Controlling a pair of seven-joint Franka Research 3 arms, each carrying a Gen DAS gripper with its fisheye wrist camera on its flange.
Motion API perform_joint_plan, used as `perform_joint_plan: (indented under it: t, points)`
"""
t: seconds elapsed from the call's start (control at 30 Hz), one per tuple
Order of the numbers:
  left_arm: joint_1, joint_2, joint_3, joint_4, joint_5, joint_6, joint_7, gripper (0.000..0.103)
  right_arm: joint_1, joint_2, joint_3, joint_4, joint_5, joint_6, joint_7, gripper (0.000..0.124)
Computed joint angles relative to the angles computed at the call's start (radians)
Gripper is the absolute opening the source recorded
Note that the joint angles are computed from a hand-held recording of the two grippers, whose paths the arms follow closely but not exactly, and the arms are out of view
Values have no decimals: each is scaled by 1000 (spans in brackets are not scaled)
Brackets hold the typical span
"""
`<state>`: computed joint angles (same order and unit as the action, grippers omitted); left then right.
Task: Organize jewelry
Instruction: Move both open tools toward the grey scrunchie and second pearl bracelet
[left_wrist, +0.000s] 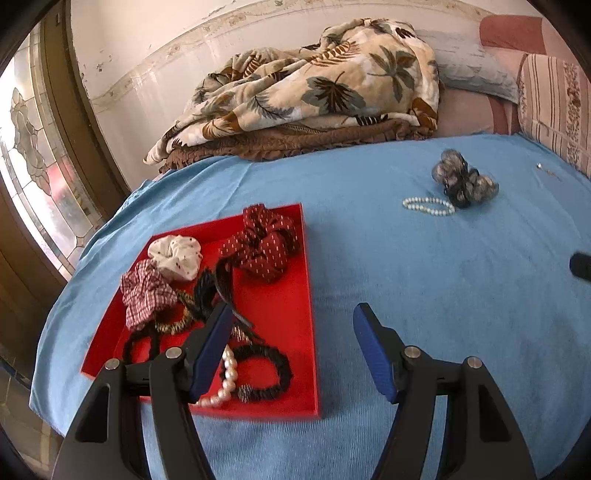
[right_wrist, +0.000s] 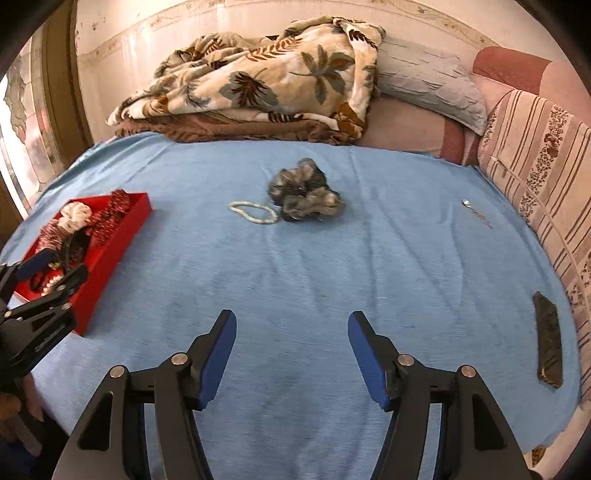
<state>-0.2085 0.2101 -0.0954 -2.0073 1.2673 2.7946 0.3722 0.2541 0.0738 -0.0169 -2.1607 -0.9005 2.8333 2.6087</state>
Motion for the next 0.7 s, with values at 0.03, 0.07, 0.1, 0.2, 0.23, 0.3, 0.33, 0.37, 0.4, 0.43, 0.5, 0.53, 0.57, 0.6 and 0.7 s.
perform_joint_plan:
  t: [0.03, 0.07, 0.1, 0.2, 0.23, 0.3, 0.33, 0.37, 0.4, 0.43, 0.5, 0.53, 0.57, 0.6, 0.7]
  points:
    - [0, -5, -1, -8, -3, 0, -1, 67, -4, 0, -3, -2, 3, 5, -5, 68]
    - [0, -13, -2, -18, -5, 3, -5, 67, -9, 1, -6, -3, 8, 13, -8, 69]
    - [1, -23, -2, -31, -1, 9, -17, 67, -15, 1, -10, -5, 16, 25, -15, 70]
    - [4, -57, -8, -65, 15, 10, -56, 67, -31, 5, -20, -6, 51, 58, -45, 73]
    - [8, -69, -13, -77, 7, 16, -58, 67, -37, 7, -23, -6, 72, 66, -64, 73]
    - [19, -87, -24, -95, -30, 36, -36, 67, -54, 18, -33, 7, 131, 90, -124, 73]
    - [26, -95, -32, -103, -73, 53, 0, 67, -59, 25, -41, 14, 147, 101, -143, 73]
    - [28, -96, -37, -102, -99, 61, 24, 67, -62, 31, -49, 23, 160, 112, -159, 73]
    - [30, -97, -43, -100, -131, 68, 60, 67, -65, 40, -59, 34, 170, 122, -173, 73]
    - [30, -94, -50, -93, -169, 70, 105, 67, -69, 57, -71, 55, 182, 129, -188, 72]
    - [26, -76, -63, -68, -253, 68, 200, 68, -62, 90, -97, 100, 193, 119, -204, 72]
    - [23, -63, -69, -50, -299, 71, 247, 68, -57, 102, -107, 116, 203, 113, -216, 72]
    - [19, -49, -71, -32, -336, 76, 282, 68, -59, 126, -109, 146, 232, 105, -248, 72]
    - [16, -30, -77, -8, -385, 80, 329, 68, -67, 146, -106, 169, 279, 104, -294, 72]
    - [15, 44, -108, 88, -565, 62, 494, 68, -132, 217, -38, 242, 494, 115, -478, 72]
